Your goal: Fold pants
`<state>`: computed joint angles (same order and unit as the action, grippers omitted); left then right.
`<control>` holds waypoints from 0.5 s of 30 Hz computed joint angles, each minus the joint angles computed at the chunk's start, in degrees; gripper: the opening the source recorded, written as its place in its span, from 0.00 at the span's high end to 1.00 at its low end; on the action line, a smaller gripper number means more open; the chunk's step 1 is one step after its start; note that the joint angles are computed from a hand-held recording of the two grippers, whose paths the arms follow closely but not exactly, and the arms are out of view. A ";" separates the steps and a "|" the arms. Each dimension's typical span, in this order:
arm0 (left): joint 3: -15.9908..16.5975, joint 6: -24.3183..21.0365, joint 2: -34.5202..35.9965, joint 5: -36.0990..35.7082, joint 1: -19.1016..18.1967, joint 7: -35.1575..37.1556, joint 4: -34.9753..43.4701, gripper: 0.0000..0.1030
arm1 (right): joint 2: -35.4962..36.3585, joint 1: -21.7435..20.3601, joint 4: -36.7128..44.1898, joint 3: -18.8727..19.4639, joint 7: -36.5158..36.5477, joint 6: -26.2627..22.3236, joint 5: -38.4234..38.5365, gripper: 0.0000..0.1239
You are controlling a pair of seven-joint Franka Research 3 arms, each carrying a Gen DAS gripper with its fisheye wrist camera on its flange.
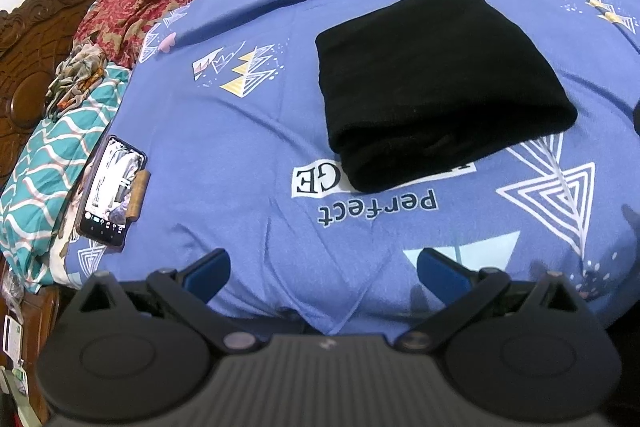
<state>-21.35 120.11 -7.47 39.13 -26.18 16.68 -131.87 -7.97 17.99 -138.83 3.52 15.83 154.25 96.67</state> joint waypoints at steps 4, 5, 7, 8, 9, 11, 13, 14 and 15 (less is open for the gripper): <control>0.00 -0.14 0.01 0.25 0.05 -0.29 0.20 0.00 | 0.02 -0.05 0.34 -0.05 -0.50 -0.34 0.18 0.21; 0.02 -0.17 -0.04 0.30 0.07 -0.36 0.21 0.00 | 0.05 -0.02 0.40 0.00 -0.45 -0.24 0.14 0.21; 0.01 -0.31 -0.18 0.39 0.09 -0.54 0.21 0.00 | 0.20 -0.05 0.54 0.00 -0.29 -0.15 -0.10 0.21; 0.01 -0.37 -0.24 0.47 0.12 -0.66 0.23 0.00 | 0.23 -0.06 0.58 -0.01 -0.20 -0.13 -0.18 0.21; 0.01 -0.45 -0.30 0.52 0.14 -0.76 0.26 0.00 | 0.26 -0.07 0.63 -0.03 -0.20 -0.12 -0.15 0.21; 0.00 -0.72 -0.39 0.68 0.22 -1.03 0.35 0.00 | 0.19 -0.08 0.63 -0.03 -0.20 -0.14 -0.11 0.21; 0.04 -0.99 -0.35 0.86 0.34 -1.23 0.54 0.00 | 0.20 -0.08 0.69 -0.02 -0.29 -0.04 -0.03 0.21; 0.09 -1.04 -0.32 0.92 0.40 -1.25 0.64 0.00 | 0.24 -0.11 0.76 -0.04 -0.34 -0.02 -0.07 0.21; 0.13 -1.06 -0.31 0.98 0.46 -1.26 0.72 0.00 | 0.28 -0.10 0.83 -0.01 -0.41 0.09 -0.03 0.21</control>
